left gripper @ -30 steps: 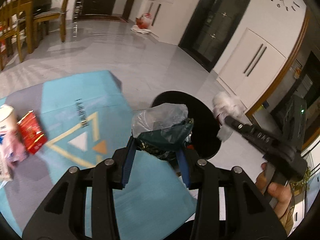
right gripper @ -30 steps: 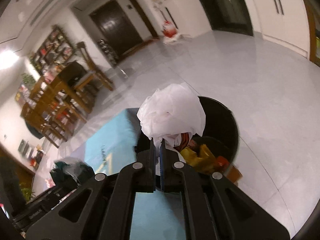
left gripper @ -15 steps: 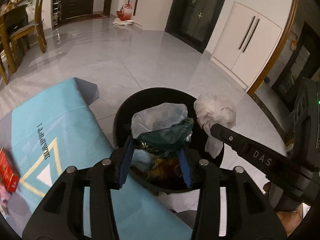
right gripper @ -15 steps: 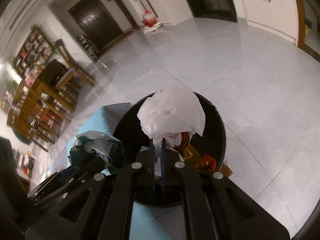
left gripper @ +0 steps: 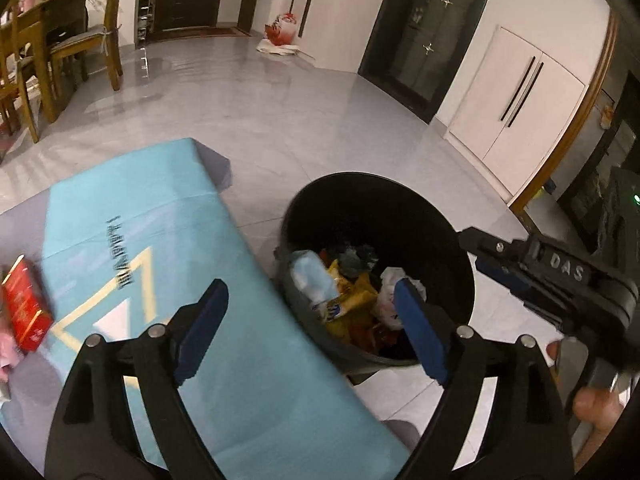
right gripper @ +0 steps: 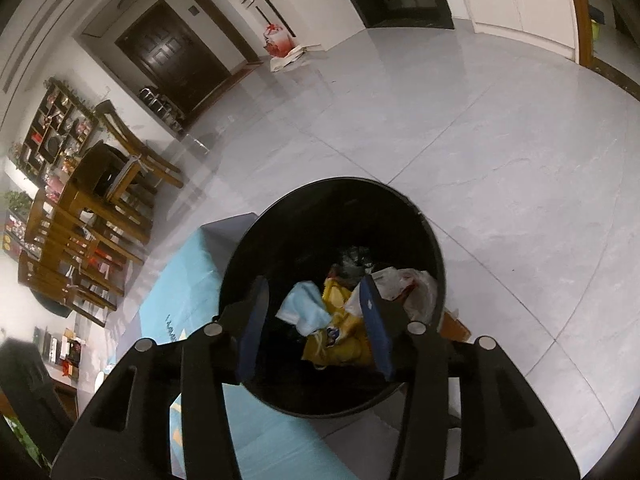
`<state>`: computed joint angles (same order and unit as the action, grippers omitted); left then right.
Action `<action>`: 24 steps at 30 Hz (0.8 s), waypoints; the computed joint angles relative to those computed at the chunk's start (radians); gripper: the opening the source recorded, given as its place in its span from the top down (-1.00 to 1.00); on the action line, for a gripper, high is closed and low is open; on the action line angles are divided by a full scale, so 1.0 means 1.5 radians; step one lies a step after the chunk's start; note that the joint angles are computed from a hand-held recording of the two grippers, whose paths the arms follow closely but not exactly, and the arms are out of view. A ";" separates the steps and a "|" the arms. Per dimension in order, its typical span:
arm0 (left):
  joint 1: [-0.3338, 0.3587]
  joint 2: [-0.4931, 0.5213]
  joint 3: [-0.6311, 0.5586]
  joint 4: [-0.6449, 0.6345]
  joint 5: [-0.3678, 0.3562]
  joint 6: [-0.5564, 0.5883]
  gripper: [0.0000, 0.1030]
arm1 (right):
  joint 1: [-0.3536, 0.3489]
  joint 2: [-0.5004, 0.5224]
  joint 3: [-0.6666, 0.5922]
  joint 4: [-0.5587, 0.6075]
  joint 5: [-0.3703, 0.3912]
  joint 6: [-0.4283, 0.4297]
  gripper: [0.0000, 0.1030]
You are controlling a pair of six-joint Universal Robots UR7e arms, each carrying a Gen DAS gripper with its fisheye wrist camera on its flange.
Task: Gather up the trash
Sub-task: 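Carry both items over the bucket and open both tools to drop them, then move the left tool to the pink plastic bag while the right tool approaches the red box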
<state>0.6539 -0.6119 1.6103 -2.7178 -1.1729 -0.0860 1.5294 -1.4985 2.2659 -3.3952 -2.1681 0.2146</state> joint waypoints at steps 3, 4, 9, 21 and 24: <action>-0.001 -0.037 0.047 -0.030 0.025 0.003 -0.66 | 0.010 0.008 -0.006 0.004 -0.003 -0.016 -0.02; 0.000 -0.053 0.063 -0.039 0.033 -0.001 -0.66 | 0.012 0.010 -0.008 0.006 -0.004 -0.020 -0.03; 0.013 -0.126 0.121 -0.053 0.067 -0.014 -0.66 | 0.043 0.049 -0.030 0.007 -0.004 -0.044 -0.05; 0.095 -0.314 0.172 0.056 0.204 -0.007 -0.66 | 0.120 0.171 -0.108 0.057 0.008 -0.125 -0.06; 0.122 -0.342 0.159 0.074 0.220 -0.014 -0.66 | 0.134 0.200 -0.127 0.081 0.022 -0.133 -0.06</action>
